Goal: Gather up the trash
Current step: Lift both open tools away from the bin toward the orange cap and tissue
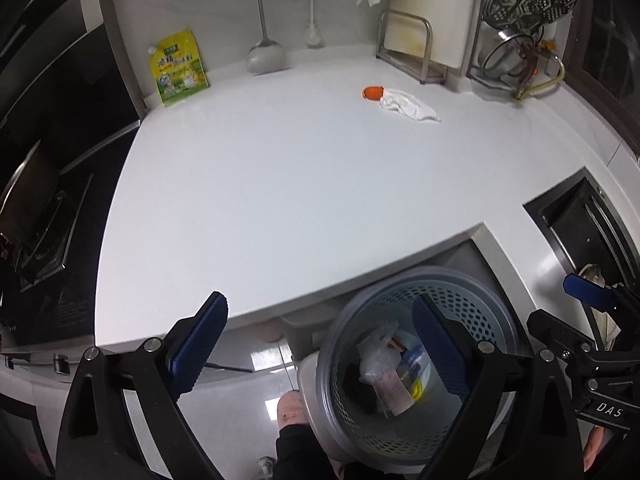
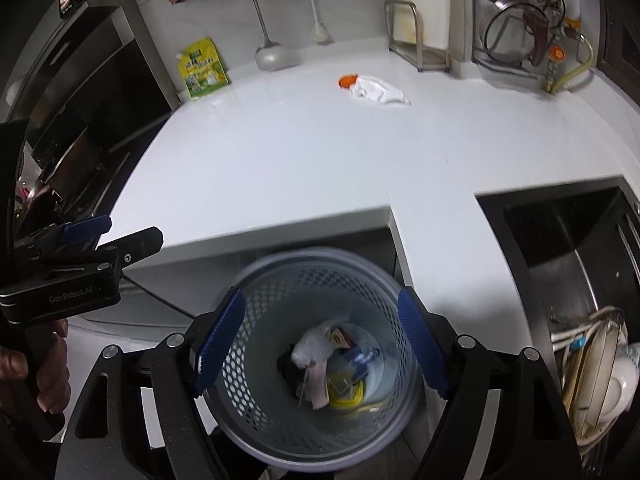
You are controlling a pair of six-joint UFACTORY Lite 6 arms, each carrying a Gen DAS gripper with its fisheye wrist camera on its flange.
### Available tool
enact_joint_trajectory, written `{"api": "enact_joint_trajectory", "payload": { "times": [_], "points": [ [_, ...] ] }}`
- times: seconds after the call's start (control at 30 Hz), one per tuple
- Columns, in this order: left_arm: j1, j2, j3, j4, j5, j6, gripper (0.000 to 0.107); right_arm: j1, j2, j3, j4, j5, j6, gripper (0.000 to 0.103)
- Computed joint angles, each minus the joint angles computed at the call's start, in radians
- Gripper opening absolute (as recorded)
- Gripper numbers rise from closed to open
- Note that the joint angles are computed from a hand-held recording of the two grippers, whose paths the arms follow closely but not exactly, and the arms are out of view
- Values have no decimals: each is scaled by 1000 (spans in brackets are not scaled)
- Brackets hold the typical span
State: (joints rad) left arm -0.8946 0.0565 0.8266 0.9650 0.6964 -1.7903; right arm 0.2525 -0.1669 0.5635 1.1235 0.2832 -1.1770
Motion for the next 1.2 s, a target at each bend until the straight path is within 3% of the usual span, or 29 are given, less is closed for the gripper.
{"api": "enact_joint_trajectory", "payload": {
  "times": [0.27,0.67,0.87,1.2],
  "points": [
    [75,-62,21,30,19,83,95,51,73,143,-91,-28,118,77],
    [296,-48,109,69,-106,246,96,82,298,410,-227,-82,312,80],
    [414,50,210,77,-208,339,96,71,436,561,-321,-108,433,80],
    [583,357,512,29,-370,522,96,56,757,925,-769,-114,900,80]
  ]
}}
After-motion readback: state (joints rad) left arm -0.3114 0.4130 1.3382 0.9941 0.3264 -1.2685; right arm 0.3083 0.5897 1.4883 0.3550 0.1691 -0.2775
